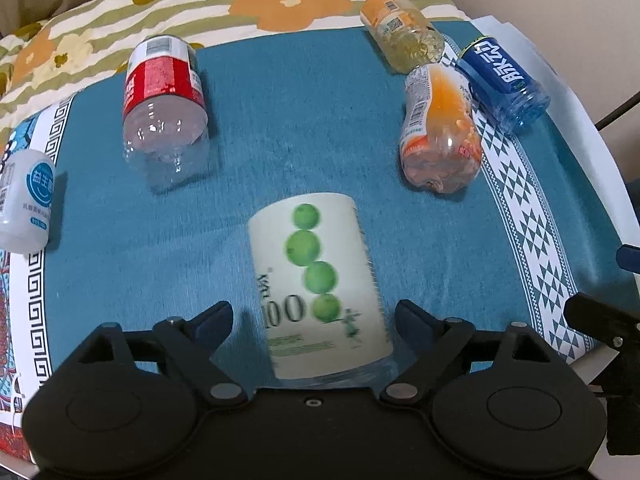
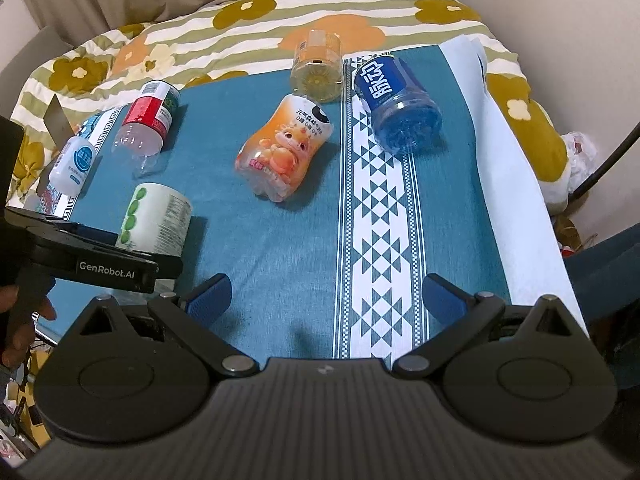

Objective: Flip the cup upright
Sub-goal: 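Close the right gripper on the grape-label cup and lift it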

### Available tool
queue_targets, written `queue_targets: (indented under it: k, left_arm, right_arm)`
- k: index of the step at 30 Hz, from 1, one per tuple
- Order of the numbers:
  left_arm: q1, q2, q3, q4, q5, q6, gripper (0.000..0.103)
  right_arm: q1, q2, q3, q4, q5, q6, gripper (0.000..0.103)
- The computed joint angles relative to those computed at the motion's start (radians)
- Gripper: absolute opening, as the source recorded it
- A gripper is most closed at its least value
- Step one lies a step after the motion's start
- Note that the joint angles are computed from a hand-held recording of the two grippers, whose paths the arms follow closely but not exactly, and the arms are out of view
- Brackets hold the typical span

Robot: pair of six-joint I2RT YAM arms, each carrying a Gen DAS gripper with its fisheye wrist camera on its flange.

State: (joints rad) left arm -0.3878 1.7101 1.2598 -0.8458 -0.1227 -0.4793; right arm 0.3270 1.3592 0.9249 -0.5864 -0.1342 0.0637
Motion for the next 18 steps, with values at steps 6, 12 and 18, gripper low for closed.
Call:
queue_targets:
  k: [6, 12, 18]
  left_arm:
    - [-0.005, -0.012, 0.003, -0.01, 0.004, -0.001, 0.093]
    - [-0.029, -0.09, -0.017, -0.024, 0.003, -0.047, 0.099]
    - [-0.042, -0.233, -0.073, -0.071, -0.043, -0.099, 0.103]
  right_arm:
    - [0.003, -0.006, 0.008, -0.008, 0.006, 0.01, 0.103]
    - [0.02, -0.019, 0.052, -0.039, 0.037, 0.026, 0.103]
    - [0.063, 0.037, 0.19, -0.118, 0.037, 0.046, 0.103]
